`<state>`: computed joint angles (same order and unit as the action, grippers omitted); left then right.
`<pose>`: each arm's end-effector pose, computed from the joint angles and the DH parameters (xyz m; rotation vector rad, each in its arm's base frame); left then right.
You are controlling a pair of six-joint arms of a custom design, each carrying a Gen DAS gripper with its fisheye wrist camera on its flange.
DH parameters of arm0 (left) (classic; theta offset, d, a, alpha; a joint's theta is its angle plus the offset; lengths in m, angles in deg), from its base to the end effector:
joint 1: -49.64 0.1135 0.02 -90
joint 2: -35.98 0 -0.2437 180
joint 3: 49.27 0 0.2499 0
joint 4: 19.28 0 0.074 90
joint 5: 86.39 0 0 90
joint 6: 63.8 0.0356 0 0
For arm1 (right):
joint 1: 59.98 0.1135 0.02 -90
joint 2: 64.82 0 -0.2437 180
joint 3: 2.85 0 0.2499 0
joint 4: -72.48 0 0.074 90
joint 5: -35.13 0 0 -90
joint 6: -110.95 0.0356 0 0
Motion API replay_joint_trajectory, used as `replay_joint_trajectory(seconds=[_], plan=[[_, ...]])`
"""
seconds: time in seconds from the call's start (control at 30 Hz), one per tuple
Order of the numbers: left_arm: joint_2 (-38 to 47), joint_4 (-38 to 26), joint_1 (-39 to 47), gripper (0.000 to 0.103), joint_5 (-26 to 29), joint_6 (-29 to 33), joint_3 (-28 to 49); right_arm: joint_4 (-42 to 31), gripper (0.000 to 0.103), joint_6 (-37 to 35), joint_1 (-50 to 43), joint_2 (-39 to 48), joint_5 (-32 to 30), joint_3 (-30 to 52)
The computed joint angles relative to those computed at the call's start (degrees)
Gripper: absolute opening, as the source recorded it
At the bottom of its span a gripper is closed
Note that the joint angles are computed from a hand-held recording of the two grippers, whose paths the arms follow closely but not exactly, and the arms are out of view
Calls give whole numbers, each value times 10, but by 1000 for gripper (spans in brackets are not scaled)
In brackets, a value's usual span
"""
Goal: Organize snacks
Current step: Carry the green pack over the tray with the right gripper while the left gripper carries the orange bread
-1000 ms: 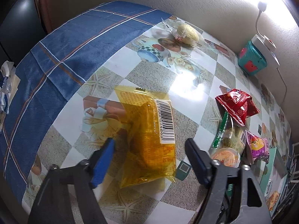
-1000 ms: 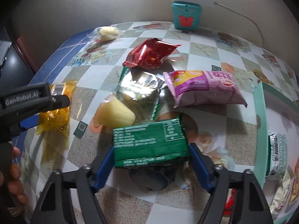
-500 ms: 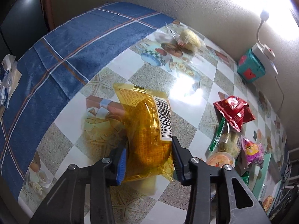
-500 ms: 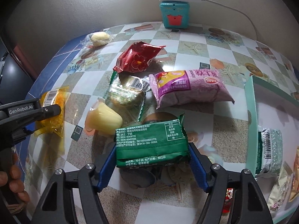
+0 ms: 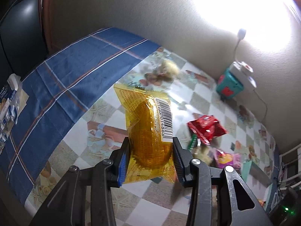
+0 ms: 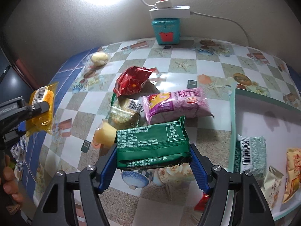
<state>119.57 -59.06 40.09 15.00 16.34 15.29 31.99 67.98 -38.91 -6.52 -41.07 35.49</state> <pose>0.2803 -0.0543 0.1810 0.0657 2.6130 -0.3798 0.1714 0.0569 0.1411 0.6599 2.4962 0.1223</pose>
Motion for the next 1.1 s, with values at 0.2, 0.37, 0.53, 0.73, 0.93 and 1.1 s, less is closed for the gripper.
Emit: replay_joint_trajectory(seconds=[0.2,0.37,0.53,0.73,0.93,1.1], plan=[[-43,-15,-36,44,-7,-9,-1,-36,74,-9,-19,-55,-1,-1],[-63,-19,-73,44,-22,-26,-2,-79,74,-20,-44,-114,1,-2],[-73,-22,-111,44,-35,-43,-1,-125,74,-39,-104,-187,-23,-11],[-81,-24,-177,44,-61,-62,0,-190,74,-91,-223,-281,-74,-21],[-80,-29,-254,44,-100,-86,14,-252,74,-187,-400,-354,-151,-19],[-60,-28,-318,44,-123,-106,32,-277,74,-314,-617,-361,-268,-17]])
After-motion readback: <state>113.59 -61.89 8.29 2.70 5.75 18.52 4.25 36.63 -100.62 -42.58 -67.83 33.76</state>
